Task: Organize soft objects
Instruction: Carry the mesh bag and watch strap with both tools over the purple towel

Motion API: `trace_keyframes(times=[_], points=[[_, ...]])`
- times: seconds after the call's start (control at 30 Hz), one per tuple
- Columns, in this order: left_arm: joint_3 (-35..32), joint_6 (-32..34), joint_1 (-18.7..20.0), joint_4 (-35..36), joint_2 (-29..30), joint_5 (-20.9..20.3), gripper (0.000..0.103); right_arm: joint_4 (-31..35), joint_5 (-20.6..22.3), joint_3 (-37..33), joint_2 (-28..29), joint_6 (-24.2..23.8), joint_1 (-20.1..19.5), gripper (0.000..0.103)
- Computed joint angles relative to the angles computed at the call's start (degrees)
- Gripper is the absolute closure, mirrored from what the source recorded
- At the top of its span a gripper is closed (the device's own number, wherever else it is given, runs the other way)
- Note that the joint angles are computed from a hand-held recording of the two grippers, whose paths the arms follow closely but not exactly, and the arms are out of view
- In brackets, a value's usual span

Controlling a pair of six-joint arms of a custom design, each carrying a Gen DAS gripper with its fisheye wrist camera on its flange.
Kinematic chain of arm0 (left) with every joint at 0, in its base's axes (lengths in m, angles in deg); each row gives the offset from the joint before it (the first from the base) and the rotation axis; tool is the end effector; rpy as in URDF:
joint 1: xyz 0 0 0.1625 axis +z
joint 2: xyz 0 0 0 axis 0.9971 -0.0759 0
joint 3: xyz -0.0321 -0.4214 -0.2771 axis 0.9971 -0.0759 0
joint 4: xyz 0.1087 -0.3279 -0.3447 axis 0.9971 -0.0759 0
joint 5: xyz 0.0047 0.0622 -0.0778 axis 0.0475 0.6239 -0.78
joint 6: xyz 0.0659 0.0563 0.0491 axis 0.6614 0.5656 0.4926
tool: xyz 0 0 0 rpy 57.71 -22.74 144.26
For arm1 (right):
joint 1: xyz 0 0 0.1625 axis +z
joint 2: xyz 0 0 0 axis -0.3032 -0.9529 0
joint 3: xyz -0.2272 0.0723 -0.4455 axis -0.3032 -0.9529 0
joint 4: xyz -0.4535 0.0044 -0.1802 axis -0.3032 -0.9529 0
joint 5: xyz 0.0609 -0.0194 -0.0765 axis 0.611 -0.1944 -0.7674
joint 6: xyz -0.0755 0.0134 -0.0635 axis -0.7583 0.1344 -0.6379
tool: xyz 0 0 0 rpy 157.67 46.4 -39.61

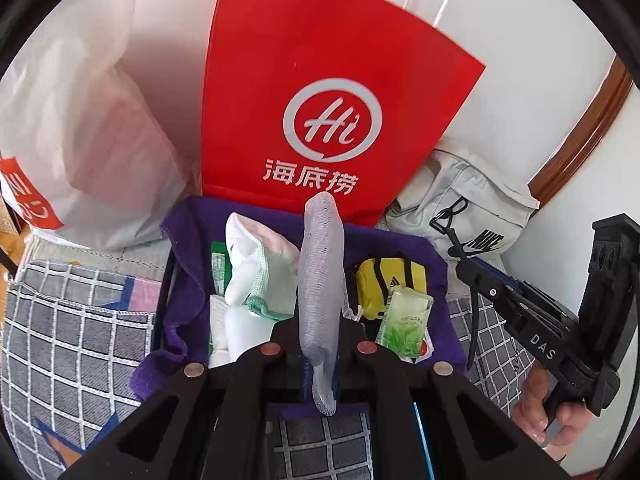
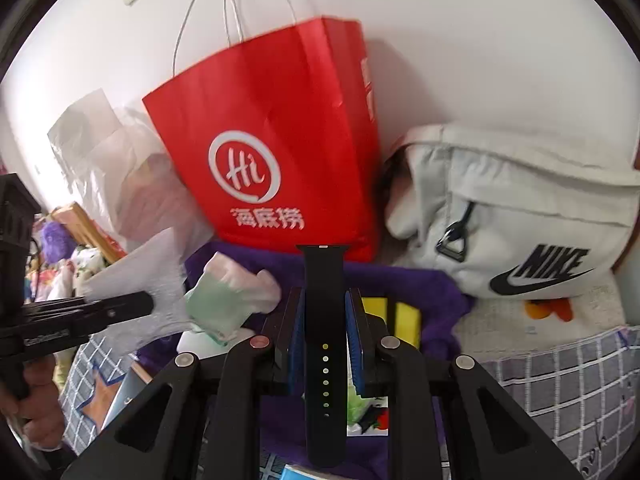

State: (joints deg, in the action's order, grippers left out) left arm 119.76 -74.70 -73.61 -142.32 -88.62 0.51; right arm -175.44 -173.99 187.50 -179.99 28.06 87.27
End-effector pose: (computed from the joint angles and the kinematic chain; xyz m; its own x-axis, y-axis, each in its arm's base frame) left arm -0.4026 -0.2856 0.0142 -0.8937 0.0212 -0.4482 0.2671 0.8278 -0.4933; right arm 0.0181 -0.3350 0.3558 -0.8410 -0.3023 0.4487 -0.4977 0.7574 -0.4227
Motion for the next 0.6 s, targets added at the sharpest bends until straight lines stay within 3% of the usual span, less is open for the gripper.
trace_keyframes(times=[0.13,0.33,0.6], points=[[-0.3,1.3,1.7,-0.2,0.9,-1.2,0.095,1.1,-0.1,0.0,2.7,0.0,-0.2,0.083],[0.0,2.3,2.5,0.7,0.4,-1.9,0.095,-1.9,-3.9,0.7,7.9,0.7,0.9,0.083],[1.0,4.0,3.2,-3.1,0.2,-3.3,0.095,-2.8,-5.8,0.5,11.6,2.3,0.7,0.082]])
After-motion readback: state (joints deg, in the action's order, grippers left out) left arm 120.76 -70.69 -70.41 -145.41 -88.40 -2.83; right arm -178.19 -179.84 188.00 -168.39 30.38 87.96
